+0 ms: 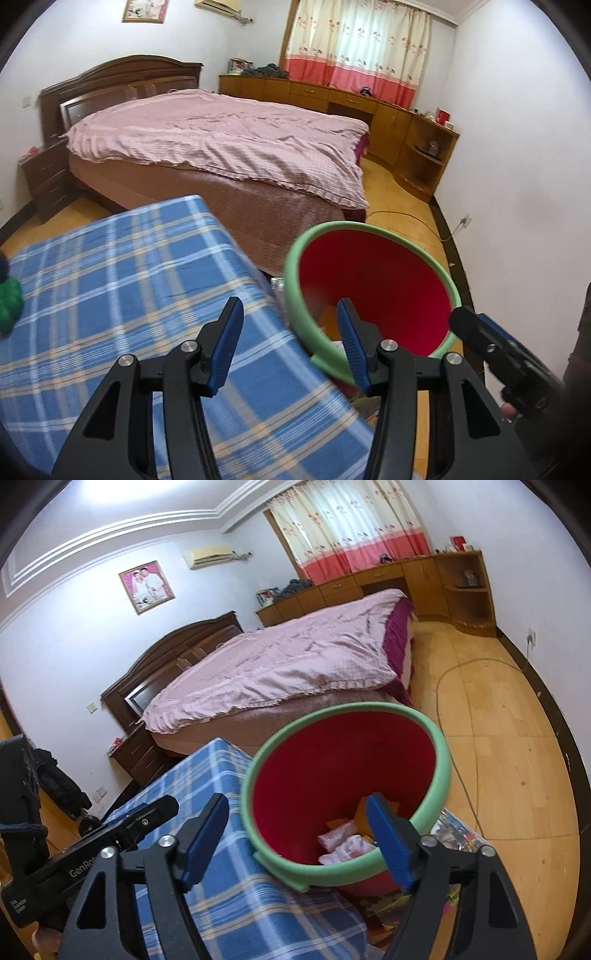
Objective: Collect trash
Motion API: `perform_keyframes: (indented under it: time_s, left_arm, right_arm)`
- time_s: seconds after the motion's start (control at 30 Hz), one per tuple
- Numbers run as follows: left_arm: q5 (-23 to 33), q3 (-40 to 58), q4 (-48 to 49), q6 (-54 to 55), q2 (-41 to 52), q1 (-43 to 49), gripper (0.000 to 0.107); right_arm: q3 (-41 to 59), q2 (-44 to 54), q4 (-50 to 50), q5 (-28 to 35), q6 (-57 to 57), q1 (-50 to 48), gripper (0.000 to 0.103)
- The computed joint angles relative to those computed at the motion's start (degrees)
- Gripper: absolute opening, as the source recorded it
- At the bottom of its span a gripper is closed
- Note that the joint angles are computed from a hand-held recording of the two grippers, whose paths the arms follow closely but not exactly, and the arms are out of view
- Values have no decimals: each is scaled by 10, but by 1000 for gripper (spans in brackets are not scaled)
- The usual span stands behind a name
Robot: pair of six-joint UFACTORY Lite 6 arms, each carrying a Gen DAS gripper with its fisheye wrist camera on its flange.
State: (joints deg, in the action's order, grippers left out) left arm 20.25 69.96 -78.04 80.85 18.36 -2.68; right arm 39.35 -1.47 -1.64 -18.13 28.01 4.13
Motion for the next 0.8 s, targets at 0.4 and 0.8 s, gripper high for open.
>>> perform_keyframes:
  time_s: [0.4, 0.8]
  left_arm:
    - [16, -98, 17, 20, -128, 118, 53]
    - [36, -191, -39, 107, -229, 237, 54]
  right_arm:
    - [-8, -86, 433, 10, -404, 154, 103]
    - [8, -91, 717, -110, -655, 332, 103]
